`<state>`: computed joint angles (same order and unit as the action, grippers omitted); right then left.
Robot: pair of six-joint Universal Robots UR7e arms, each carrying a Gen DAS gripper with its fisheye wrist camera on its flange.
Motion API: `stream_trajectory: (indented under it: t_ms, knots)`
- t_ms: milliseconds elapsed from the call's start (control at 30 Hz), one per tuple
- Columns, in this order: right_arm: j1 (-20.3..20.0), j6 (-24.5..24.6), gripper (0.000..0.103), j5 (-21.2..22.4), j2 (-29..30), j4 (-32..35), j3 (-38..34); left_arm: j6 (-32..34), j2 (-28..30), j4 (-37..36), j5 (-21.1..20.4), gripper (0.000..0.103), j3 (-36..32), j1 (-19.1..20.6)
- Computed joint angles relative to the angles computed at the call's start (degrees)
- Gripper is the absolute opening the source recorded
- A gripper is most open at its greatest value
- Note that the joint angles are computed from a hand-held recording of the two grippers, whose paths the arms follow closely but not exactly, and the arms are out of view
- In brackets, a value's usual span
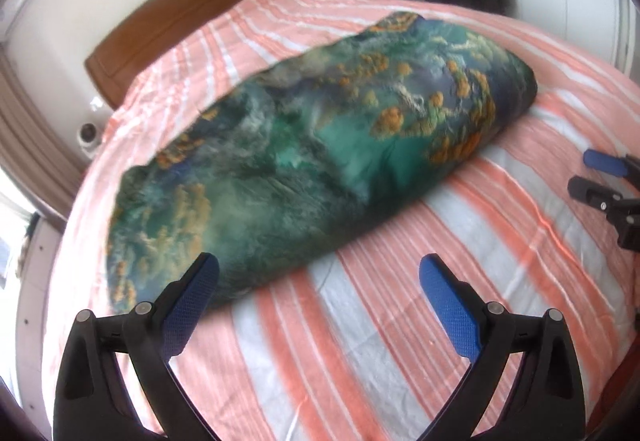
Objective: Fold large clothes
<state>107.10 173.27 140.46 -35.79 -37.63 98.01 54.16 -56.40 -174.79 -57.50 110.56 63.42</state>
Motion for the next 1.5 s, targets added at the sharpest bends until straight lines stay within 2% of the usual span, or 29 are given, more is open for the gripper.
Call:
stream_trajectory:
  t_ms: [100, 300, 467, 567, 833, 867, 933, 1033, 1200, 1500]
  knots:
    - [0.1, -0.8, 0.081, 0.3, -0.1, -1.4, 0.6, -0.8, -1.1, 0.0, 0.7, 0.1, 0.8, -0.3]
    - [-0.1, -0.3, 0.081, 1.1, 0.5, 0.1, -0.5, -1.1, -2.4, 0.2, 1.3, 0.1, 1.2, -0.3]
    - [-0.6, 0.6, 0.082, 0.6, 0.6, 1.0, -0.6, -4.9, -3.6, 5.0, 0.4, 0.1, 0.5, 0.7]
    - [-0.6, 0.8, 0.082, 0.2, 0.5, 0.5, -0.1, -8.1, -4.0, 9.0, -1.1, 0.101, -0.5, 2.6]
    - [-1.6, 1.9, 0.087, -1.4, 0.6, 2.3, -0.4, -9.1, 0.6, 10.3, 0.1, 0.103, -3.0, 7.6]
    - [-1.6, 1.9, 0.089, -1.3, 0.8, 2.7, -0.7, -9.6, 0.9, 10.6, -1.2, 0.103, -3.4, 8.4]
    - [-1.7, 1.5, 0.091, -1.3, 1.2, 3.4, -1.3, -11.0, 1.0, 10.6, -7.6, 0.103, -4.4, 11.2]
    - [-2.0, 1.4, 0.094, -2.0, 1.5, 3.6, -1.5, -11.2, 1.0, 9.7, -12.0, 0.103, -4.7, 13.0]
    - [-2.3, 0.5, 0.096, -2.2, 1.9, 3.5, -1.8, -9.2, 1.2, 4.6, -11.9, 0.103, -2.3, 12.9]
    - [-2.2, -1.1, 0.097, -1.0, 2.9, 3.2, -2.9, -9.4, 0.5, 3.9, -12.3, 0.103, -1.0, 13.0]
